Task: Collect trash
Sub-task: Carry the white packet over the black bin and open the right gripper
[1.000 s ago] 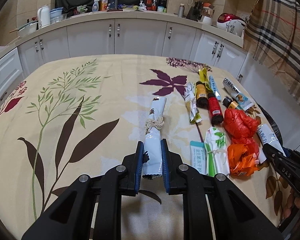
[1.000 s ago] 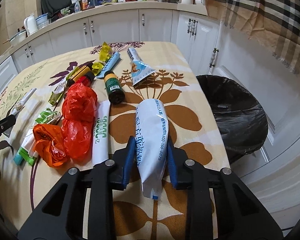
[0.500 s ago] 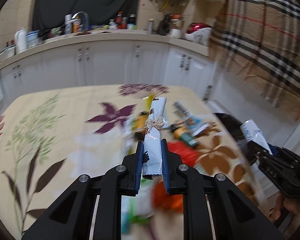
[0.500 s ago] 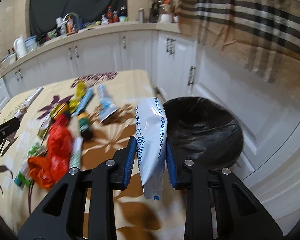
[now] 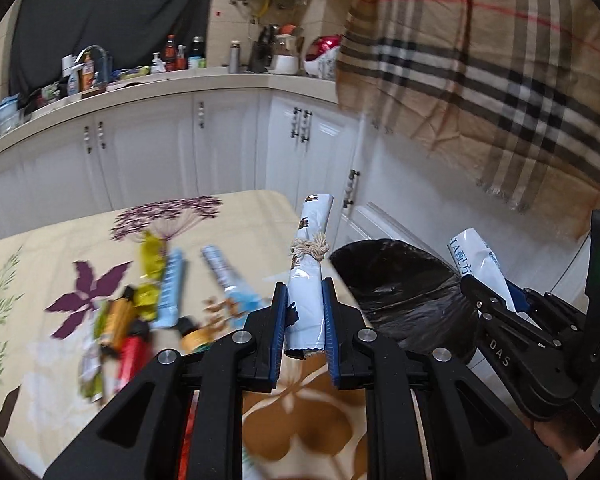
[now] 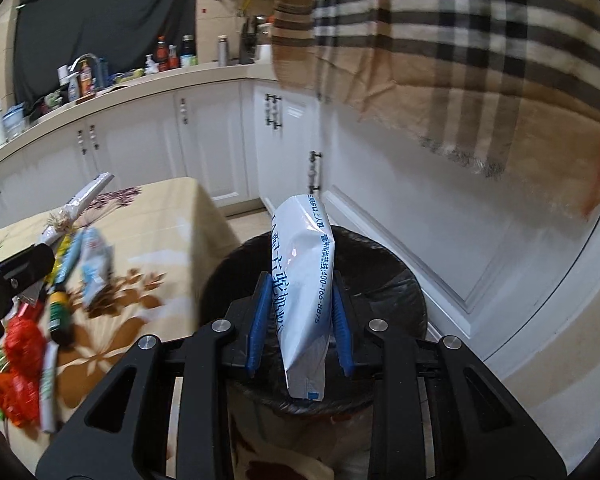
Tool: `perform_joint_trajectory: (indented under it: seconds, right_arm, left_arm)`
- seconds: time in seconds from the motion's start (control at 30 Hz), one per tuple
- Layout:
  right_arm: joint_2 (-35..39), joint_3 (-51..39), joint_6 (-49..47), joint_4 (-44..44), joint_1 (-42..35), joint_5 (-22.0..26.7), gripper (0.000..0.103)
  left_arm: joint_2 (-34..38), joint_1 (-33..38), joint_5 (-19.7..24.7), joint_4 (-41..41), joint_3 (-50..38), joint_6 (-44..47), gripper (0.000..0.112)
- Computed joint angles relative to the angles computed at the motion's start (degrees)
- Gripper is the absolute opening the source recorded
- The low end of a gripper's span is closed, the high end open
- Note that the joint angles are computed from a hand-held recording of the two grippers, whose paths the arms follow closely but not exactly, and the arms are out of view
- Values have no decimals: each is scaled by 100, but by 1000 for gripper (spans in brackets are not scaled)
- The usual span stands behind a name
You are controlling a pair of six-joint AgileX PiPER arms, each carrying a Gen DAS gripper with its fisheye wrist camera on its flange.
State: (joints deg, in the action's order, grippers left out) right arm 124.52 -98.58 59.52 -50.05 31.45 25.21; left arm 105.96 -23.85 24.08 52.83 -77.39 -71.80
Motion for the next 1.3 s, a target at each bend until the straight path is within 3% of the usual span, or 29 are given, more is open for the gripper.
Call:
perform_joint_trajectory:
  seconds: [0.43,0.53,0.6,0.67,0.9,1.3]
  right_arm:
    - [1134,-1547,-1157,1102,-631,214,31]
    - [1424,-1950,-1390,1375,-722,349,44]
    - [1557,-2134,-1459,1475,-760,421,45]
    - [1577,-2145,-1429,1472,-773,436,45]
    - [1191,-1507,-957,1108,-702,244,45]
    - [-306,671,706,-204,13,-243,52]
  left_arm:
    - [2053,-172,1043,-1784,-2979,2220,19]
    - [2451,-132,1334,-2233,-3613,2696,22]
    - [2559,-122,1418,-2328,-3778,2814,31]
    - [2553,-124,1387,-2284,-3750,2767,38]
    - [2254,-131,1281,-2113,-3369,2526,42]
    - [292,-128,703,-632,-492,808,45]
